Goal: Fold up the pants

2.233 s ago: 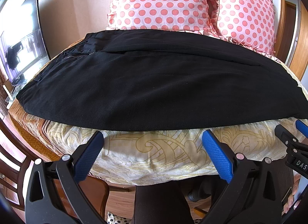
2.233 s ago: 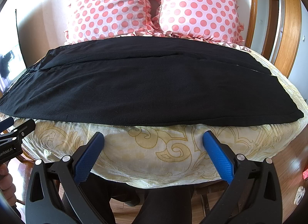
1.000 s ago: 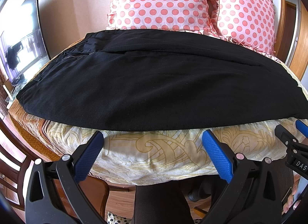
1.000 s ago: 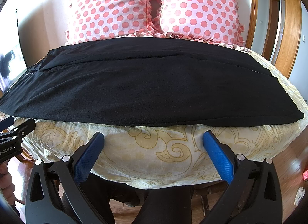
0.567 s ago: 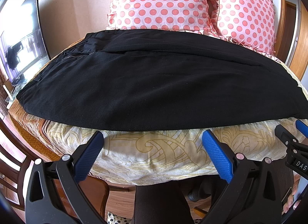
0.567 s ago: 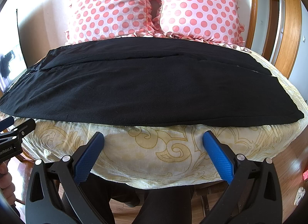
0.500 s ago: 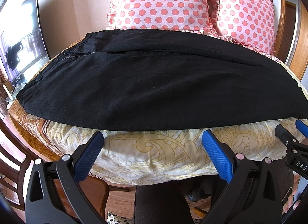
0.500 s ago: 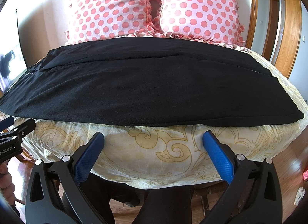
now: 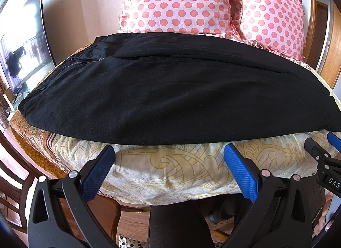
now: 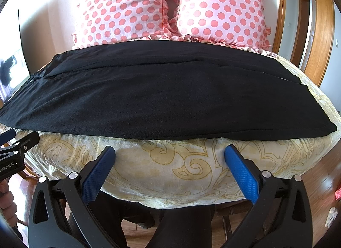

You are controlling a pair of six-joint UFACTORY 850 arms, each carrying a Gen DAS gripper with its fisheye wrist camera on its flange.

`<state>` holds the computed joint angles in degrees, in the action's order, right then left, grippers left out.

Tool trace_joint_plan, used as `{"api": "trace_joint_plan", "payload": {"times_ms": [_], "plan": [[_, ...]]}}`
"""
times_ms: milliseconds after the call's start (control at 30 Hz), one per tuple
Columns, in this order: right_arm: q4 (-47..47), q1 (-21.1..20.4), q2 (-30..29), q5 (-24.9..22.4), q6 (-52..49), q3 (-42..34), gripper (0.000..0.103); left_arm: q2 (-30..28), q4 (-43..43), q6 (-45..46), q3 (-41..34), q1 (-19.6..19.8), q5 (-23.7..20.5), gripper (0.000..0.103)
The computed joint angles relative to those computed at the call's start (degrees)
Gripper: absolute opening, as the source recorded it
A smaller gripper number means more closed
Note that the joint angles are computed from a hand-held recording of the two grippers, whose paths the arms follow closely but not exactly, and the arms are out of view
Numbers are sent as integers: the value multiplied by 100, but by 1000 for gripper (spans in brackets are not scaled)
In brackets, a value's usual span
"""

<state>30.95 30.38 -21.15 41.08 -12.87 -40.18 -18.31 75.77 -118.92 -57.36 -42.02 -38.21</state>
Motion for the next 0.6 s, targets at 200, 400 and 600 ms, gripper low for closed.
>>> {"api": "trace_joint_plan", "payload": {"times_ms": [200, 400, 600], "plan": [[-5, -8, -6, -26, -1, -14, 102, 0, 0, 0, 0, 0, 0, 101], [-34, 1, -69, 12, 46, -40, 102, 1, 28, -27, 7, -4, -8, 101], [-205, -53, 1, -39, 36, 3, 102, 4, 101, -83, 27, -13, -26, 101]]}}
